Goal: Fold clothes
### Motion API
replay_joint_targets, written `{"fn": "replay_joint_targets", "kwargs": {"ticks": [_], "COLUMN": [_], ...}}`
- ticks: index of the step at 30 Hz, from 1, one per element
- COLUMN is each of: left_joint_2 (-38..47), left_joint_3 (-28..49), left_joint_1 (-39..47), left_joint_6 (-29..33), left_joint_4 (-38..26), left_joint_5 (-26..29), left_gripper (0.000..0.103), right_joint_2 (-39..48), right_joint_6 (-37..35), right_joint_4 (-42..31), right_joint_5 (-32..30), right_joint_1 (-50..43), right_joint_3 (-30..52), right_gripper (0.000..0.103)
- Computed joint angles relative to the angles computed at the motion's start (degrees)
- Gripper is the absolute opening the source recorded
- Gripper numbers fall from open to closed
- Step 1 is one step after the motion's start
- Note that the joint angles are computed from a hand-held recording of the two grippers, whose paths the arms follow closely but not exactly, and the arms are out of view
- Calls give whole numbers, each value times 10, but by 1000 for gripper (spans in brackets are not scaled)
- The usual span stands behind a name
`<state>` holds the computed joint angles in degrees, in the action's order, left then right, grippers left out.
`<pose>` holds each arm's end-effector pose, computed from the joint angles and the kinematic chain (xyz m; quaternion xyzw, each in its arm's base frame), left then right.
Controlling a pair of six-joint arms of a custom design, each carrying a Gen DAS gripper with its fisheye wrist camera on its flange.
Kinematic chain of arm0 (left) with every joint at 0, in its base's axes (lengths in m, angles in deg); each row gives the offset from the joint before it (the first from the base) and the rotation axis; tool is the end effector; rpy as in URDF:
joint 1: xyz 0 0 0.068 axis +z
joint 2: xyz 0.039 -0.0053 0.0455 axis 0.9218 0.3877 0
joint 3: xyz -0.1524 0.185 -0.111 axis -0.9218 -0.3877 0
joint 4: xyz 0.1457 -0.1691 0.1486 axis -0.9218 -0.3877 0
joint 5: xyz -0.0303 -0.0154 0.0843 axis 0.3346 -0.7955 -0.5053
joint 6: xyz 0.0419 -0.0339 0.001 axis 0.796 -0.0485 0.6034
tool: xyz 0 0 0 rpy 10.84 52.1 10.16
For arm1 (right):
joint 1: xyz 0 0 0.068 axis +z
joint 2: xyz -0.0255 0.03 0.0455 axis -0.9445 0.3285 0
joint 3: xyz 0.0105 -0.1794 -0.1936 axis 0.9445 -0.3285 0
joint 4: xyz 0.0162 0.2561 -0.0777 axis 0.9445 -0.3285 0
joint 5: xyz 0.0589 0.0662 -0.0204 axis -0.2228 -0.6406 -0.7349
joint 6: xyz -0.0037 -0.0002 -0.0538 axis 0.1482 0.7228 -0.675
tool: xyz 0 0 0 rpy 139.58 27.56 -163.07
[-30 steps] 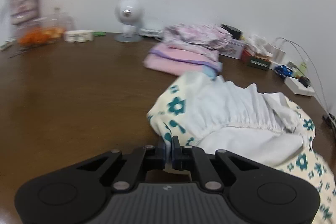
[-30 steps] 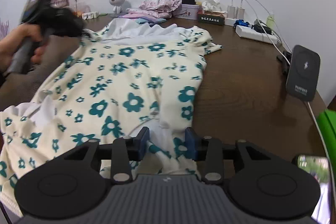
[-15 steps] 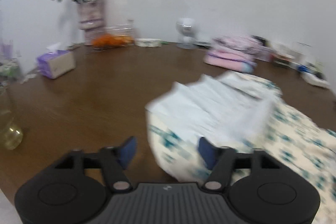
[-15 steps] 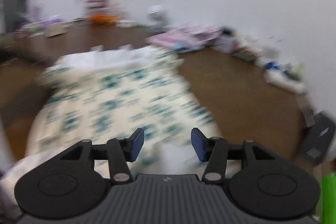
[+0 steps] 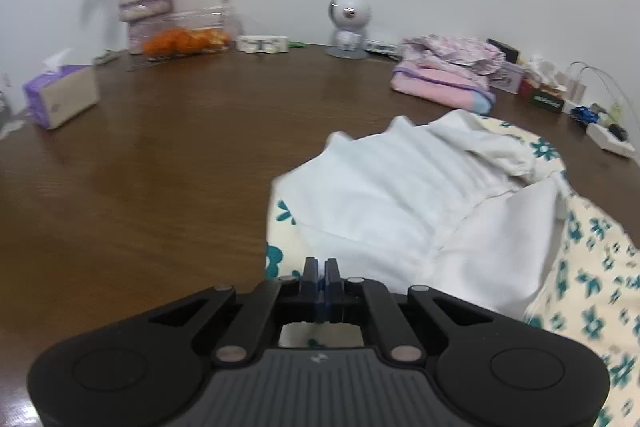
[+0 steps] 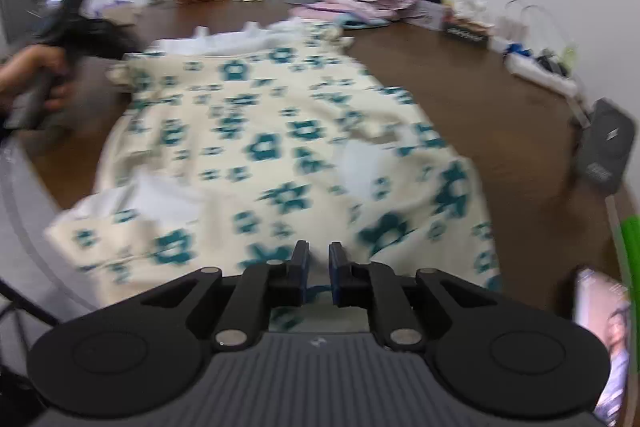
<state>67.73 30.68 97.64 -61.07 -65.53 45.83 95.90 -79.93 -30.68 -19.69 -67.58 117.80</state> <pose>0.1462 0.0858 0.1999 -0.2560 0.8804 0.0965 0.3874 0.1679 0.0247 0.2355 -0.3618 0.8502 0.1142 0.3650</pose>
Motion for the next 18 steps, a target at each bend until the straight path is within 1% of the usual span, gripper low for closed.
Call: {"fn": "replay_joint_targets", "kwargs": {"ticks": [2,4,6,7,8,9,10,11,12,13,14,16,18], "left_joint_2": [-43,-86,-148,-180,-211,-238,-252,-262,-263,-262,-260,-246,-231], "left_joint_3": [-5,-6,-5,-4,-1,3,7,12,13,13,8,-6,-12], "left_joint_1": [43,78,106,124,153,192,232,277,318,356,380,406,414], "left_joint_6": [21,42,72,91,118,147,172,201,224,245,262,283,284], "left_joint_4": [-43,-95,-165,-204,-242,-276,-300,-319,-322,-322,-307,-273,-247], "left_joint_5": [14,26,37,45,59,77,96,117,133,147,157,171,177], "left_gripper": [2,2,2,2,2,2,3,6,7,9,9,9,10], "right_joint_2": [30,72,88,74,59,42,27,14,4,-4,-12,-21,-33], "right_joint_6": [7,27,44,43,41,37,30,12,-10,-23,-37,-44,-57], "right_joint_4": [45,102,143,138,130,97,62,23,-18,-44,-69,-77,-75], "right_joint_5": [39,95,155,132,104,51,-5,-48,-89,-108,-125,-123,-115], "right_joint_1": [15,38,64,57,47,31,13,1,-11,-12,-12,-4,-5], "right_joint_3": [9,19,25,26,28,33,40,41,41,34,26,5,-17], "right_gripper": [11,11,12,13,17,22,31,35,35,35,34,34,33]}}
